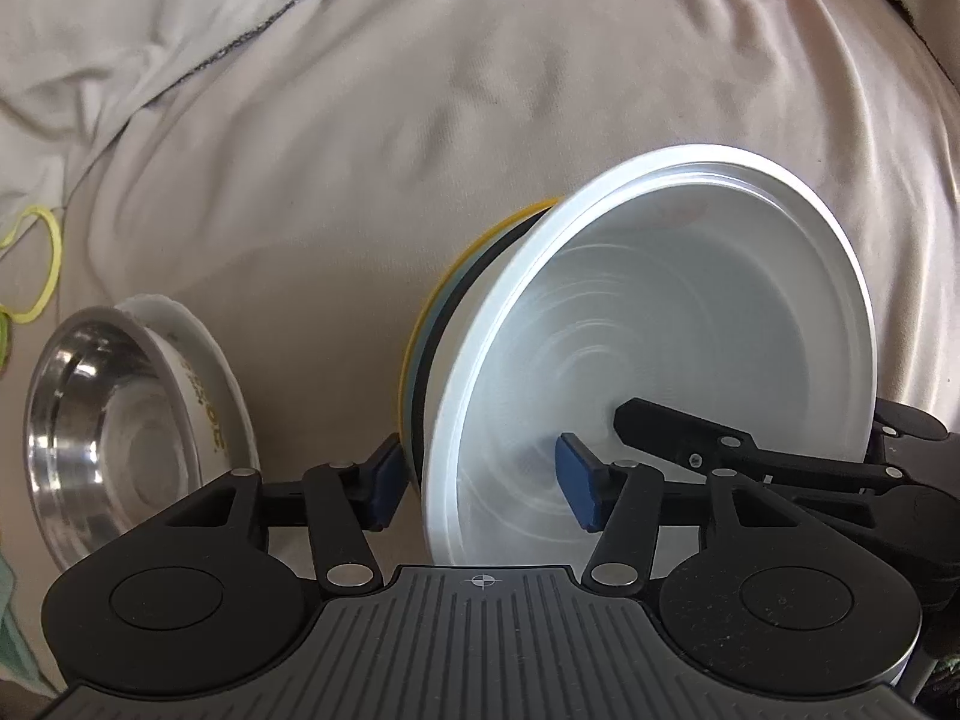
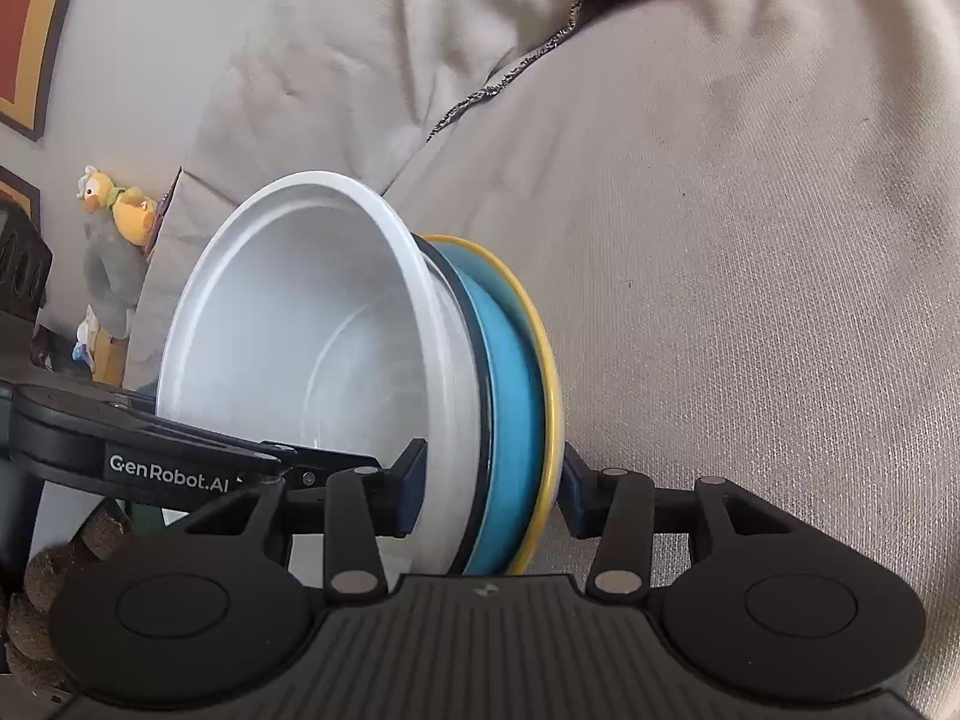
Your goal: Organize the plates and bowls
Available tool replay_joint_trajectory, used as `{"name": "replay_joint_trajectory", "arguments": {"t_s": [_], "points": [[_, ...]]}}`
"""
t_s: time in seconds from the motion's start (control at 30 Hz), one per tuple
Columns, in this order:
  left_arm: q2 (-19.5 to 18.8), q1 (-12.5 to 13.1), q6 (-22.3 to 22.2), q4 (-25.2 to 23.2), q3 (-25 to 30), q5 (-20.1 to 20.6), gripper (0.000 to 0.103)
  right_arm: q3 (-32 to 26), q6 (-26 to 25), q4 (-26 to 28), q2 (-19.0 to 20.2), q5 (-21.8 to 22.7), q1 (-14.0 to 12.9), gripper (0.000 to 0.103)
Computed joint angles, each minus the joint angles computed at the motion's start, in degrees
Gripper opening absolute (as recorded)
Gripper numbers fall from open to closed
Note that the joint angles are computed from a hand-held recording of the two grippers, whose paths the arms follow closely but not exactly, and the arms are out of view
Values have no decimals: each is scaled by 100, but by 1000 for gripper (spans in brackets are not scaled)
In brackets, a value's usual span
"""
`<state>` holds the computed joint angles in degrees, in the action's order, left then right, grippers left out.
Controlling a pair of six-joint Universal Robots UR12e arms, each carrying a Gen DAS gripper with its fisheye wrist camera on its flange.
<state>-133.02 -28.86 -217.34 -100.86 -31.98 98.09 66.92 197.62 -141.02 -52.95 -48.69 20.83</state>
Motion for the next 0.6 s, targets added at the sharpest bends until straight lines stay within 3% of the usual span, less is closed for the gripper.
{"name": "replay_joint_trajectory", "arguments": {"t_s": [0.17, 0.33, 0.6], "points": [[432, 87, -51, 638, -792, -303, 52, -106, -67, 6, 7, -337, 114, 48], [704, 197, -286, 1003, -1266, -554, 50, -514, 50, 466, 186, -339, 173, 48], [718, 261, -585, 960, -1238, -392, 48, -1069, -81, 930, 502, -176, 248, 48]]}}
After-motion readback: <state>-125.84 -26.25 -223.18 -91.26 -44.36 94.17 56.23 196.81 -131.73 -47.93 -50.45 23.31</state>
